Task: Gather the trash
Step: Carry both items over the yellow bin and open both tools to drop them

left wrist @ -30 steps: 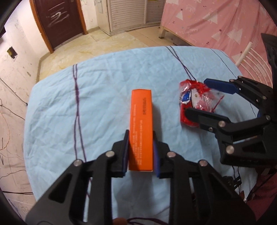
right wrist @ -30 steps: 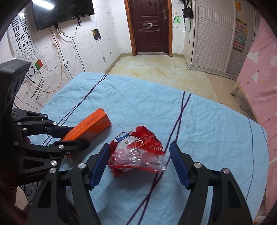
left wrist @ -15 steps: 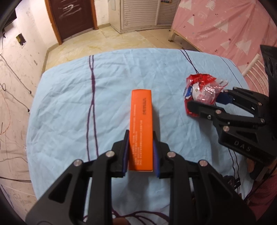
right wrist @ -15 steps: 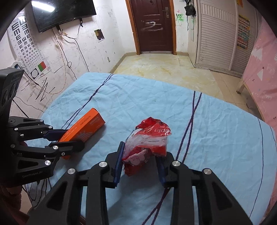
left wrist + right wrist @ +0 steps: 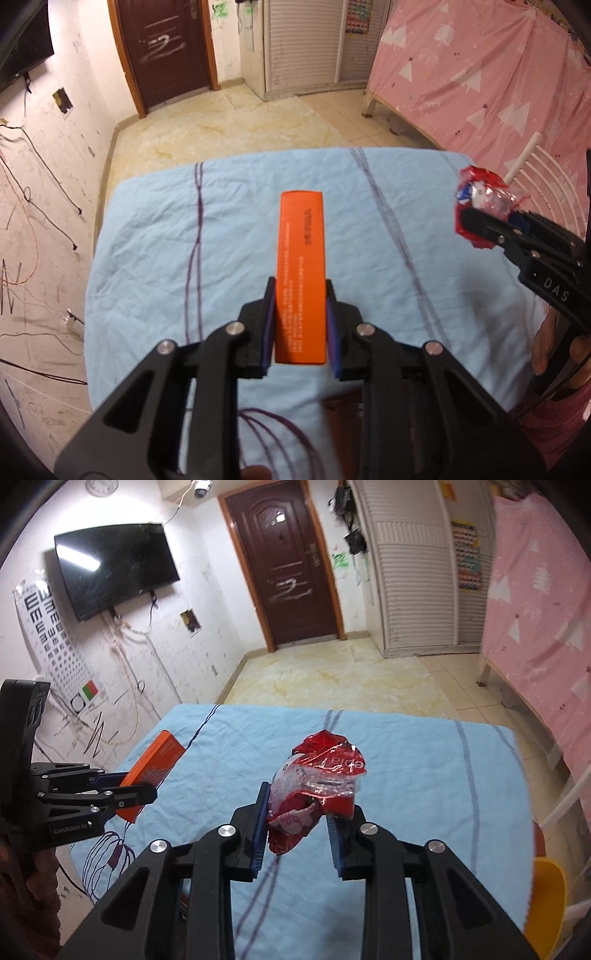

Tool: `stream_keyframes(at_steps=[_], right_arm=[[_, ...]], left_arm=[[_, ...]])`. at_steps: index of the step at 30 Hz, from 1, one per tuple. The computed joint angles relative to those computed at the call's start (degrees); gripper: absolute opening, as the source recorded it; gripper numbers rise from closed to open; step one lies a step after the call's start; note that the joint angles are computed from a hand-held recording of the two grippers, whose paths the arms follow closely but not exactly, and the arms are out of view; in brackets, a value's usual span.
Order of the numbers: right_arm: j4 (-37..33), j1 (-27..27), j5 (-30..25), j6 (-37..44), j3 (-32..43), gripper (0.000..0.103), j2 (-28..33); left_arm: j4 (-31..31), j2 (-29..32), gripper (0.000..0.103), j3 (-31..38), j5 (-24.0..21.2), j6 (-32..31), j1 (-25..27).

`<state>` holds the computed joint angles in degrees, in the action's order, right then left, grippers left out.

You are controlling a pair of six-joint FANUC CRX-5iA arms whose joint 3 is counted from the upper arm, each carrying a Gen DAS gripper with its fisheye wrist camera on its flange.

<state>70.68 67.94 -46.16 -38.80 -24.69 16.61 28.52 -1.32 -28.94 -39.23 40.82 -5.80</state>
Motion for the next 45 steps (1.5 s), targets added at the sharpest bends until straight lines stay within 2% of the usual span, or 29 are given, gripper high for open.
stream_keyframes(at_steps=[6, 10, 14, 19, 24, 31, 34, 35, 36, 38, 39, 40, 45], right_arm=[[-1.38, 7.01, -9.91, -9.74, -9.56, 0.022, -7.62], [-4.89, 13.61, -17.94, -16.25, -15.32, 0.022, -12.44], [-11.39, 21.76, -26.59, -21.85, -19.91, 0.022, -16.75], [-20.32, 28.66, -32.79, -25.99, -22.64, 0.022, -19.08], [-24.45, 31.36, -31.82, -30.68, -25.99, 0.022, -20.02], [-24.76, 32.95, -29.37, -35.23, -30.01, 0.022, -21.46], [-24.47, 33.01, -27.87, -37.3, -31.63, 0.026, -22.63], [-25.15, 33.28, -27.93, -37.81, -31.83, 0.032, -22.94], [-25.41, 33.66, -28.06, -38.68, -32.2, 0.041, -23.29], [-25.26, 34.82, -28.59, -41.64, -33.31, 0.057, -24.19], [-24.96, 35.32, -28.81, -42.63, -33.75, 0.062, -24.51], [-24.93, 35.7, -29.23, -42.94, -33.81, 0.062, -24.56], [-25.05, 36.4, -30.0, -43.74, -33.93, 0.063, -24.72]], left_arm=[[1.69, -4.41, 0.022, -2.2, -1.08, 1.06, -3.62], [1.81, -6.25, 0.022, -2.44, -1.92, 2.6, -8.2], [0.71, -7.02, 0.022, -2.04, -1.97, 4.94, -13.63], [-2.37, -4.37, 0.022, 1.27, -2.37, 11.28, -21.03], [-4.4, 0.92, 0.022, 5.88, -3.43, 17.71, -27.53], [-7.8, 8.14, 0.022, 12.36, -3.66, 26.44, -35.65], [-7.7, 11.38, 0.022, 15.07, -3.79, 28.46, -37.98], [-8.16, 12.11, 0.022, 15.84, -3.99, 29.4, -38.43], [-8.33, 13.18, 0.025, 16.77, -4.26, 30.69, -38.98], [-7.89, 14.58, 0.047, 17.93, -5.38, 31.37, -39.51], [-7.99, 14.86, 0.052, 18.13, -5.21, 31.9, -39.82], [-8.27, 14.93, 0.055, 18.27, -4.84, 32.45, -40.17], [-8.48, 14.12, 0.055, 17.77, -3.99, 32.38, -40.54]])
